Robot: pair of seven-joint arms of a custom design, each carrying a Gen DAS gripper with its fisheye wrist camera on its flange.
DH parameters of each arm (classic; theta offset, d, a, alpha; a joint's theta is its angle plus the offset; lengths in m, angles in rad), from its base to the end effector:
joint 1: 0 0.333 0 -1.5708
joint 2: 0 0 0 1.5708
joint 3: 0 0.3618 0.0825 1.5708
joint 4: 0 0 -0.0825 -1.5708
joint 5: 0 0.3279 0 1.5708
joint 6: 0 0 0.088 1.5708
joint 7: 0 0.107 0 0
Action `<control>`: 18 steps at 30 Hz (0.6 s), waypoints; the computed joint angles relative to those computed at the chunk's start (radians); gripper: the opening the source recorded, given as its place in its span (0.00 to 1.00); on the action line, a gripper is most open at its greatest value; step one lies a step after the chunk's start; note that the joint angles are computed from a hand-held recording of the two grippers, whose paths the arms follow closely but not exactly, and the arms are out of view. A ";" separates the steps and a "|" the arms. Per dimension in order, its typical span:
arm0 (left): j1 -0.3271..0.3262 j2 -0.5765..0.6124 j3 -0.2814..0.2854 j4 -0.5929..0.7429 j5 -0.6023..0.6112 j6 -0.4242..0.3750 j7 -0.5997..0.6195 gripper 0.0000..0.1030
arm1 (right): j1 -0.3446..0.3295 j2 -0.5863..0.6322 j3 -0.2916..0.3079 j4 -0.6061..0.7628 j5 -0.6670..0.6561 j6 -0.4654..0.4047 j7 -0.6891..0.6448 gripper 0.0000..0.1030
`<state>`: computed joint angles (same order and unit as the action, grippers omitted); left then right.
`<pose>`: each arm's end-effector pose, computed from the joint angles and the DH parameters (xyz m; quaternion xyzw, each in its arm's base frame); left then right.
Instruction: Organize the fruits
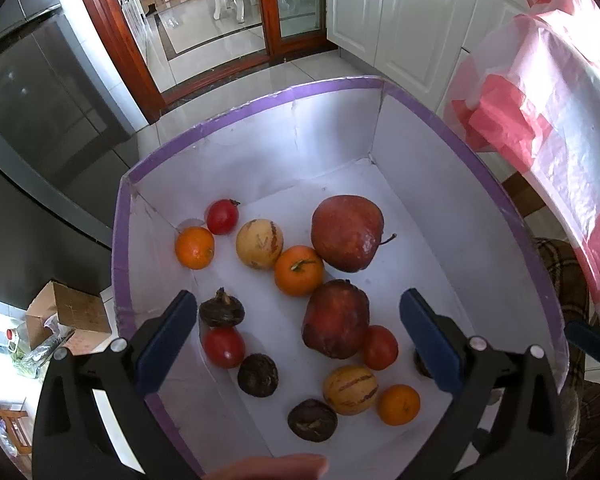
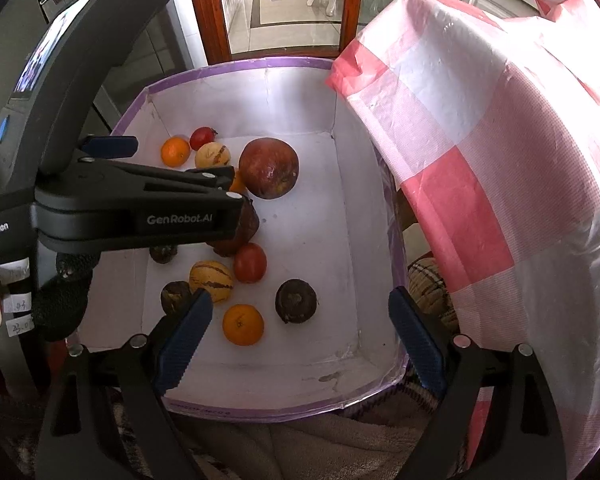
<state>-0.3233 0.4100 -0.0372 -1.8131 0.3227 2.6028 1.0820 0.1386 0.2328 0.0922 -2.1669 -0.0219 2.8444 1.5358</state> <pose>0.6083 -0.2326 0.4311 -0.6514 0.7285 -0.1397 0.1597 0.5568 0.1286 0.4218 -0.7785 0.5874 -0.1367 0.1738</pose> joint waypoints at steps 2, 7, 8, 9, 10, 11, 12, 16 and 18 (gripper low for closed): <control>0.001 0.003 -0.001 0.001 -0.002 0.001 0.003 0.99 | 0.001 0.001 -0.001 0.001 -0.003 -0.002 0.002 0.84; 0.002 0.006 -0.002 0.002 -0.009 0.002 0.008 0.99 | 0.002 0.003 -0.003 0.002 -0.006 -0.007 0.005 0.84; 0.002 0.007 -0.002 0.003 -0.010 0.001 0.009 0.99 | 0.001 0.003 -0.003 0.002 -0.006 -0.009 0.005 0.84; 0.003 0.008 -0.003 0.004 -0.013 0.001 0.012 0.99 | 0.000 0.004 -0.003 0.003 -0.006 -0.011 0.004 0.84; 0.003 0.009 -0.003 0.004 -0.015 0.002 0.013 0.99 | -0.001 0.004 -0.002 0.003 -0.005 -0.012 0.003 0.84; 0.003 0.010 -0.003 0.005 -0.016 0.002 0.016 0.99 | -0.001 0.004 -0.002 0.003 -0.005 -0.014 0.003 0.84; 0.004 0.010 -0.004 0.006 -0.018 0.001 0.018 0.99 | -0.001 0.005 -0.002 0.003 -0.005 -0.015 0.003 0.84; 0.006 0.016 -0.006 0.011 -0.030 -0.004 0.029 0.99 | -0.003 0.006 -0.002 0.005 -0.001 -0.022 -0.001 0.84; 0.007 0.018 -0.008 0.013 -0.036 -0.007 0.034 0.99 | -0.003 0.006 -0.002 0.006 -0.001 -0.025 -0.002 0.84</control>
<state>-0.3162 0.4275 -0.0448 -1.7998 0.2871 2.5959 1.1159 0.1352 0.2392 0.0902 -2.1607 -0.0227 2.8191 1.5336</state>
